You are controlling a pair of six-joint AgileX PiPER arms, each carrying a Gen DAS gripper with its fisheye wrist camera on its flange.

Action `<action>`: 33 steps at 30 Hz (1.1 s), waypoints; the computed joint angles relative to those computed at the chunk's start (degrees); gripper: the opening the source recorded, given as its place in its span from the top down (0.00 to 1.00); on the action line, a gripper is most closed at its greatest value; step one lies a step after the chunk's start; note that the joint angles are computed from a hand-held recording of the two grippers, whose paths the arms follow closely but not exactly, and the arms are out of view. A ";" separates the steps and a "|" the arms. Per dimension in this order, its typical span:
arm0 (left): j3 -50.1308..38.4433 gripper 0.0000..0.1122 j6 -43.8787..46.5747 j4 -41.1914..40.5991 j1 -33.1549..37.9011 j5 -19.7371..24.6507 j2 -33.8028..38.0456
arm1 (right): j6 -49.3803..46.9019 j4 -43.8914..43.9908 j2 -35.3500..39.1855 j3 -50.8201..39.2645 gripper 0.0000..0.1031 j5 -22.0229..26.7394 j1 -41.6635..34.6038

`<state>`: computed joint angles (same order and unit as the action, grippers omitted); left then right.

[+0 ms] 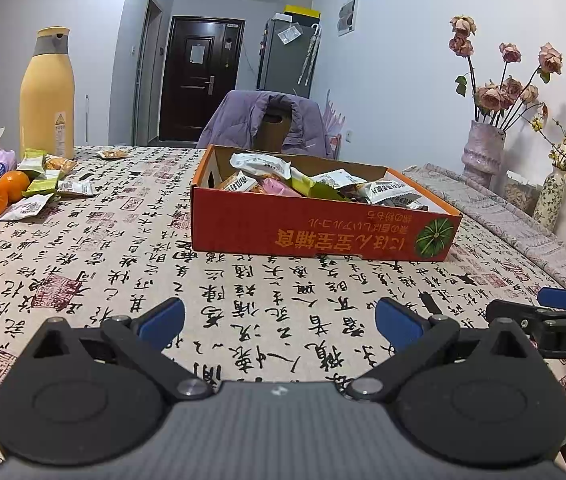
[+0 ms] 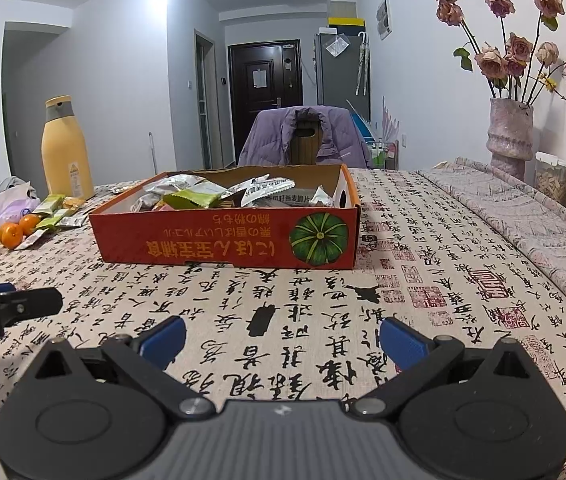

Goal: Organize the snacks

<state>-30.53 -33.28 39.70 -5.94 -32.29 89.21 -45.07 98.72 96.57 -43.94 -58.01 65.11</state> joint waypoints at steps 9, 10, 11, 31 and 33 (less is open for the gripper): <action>0.00 0.08 0.05 -0.05 -0.28 0.00 -0.01 | -0.06 0.00 -0.04 -0.01 0.00 0.05 -0.03; 0.03 0.08 0.09 -0.08 -0.29 0.01 -0.07 | -0.06 0.00 -0.04 -0.01 0.00 0.05 -0.03; -0.02 0.08 0.07 -0.04 -0.29 0.06 -0.07 | -0.06 0.00 -0.04 -0.01 0.00 0.05 -0.03; -0.02 0.08 -0.55 0.50 -0.21 0.38 -0.66 | -0.07 0.01 -0.03 -0.02 0.00 -0.01 0.01; 0.06 0.08 -0.36 0.24 -0.27 0.47 -0.76 | -0.07 0.01 -0.03 -0.02 0.00 -0.01 0.01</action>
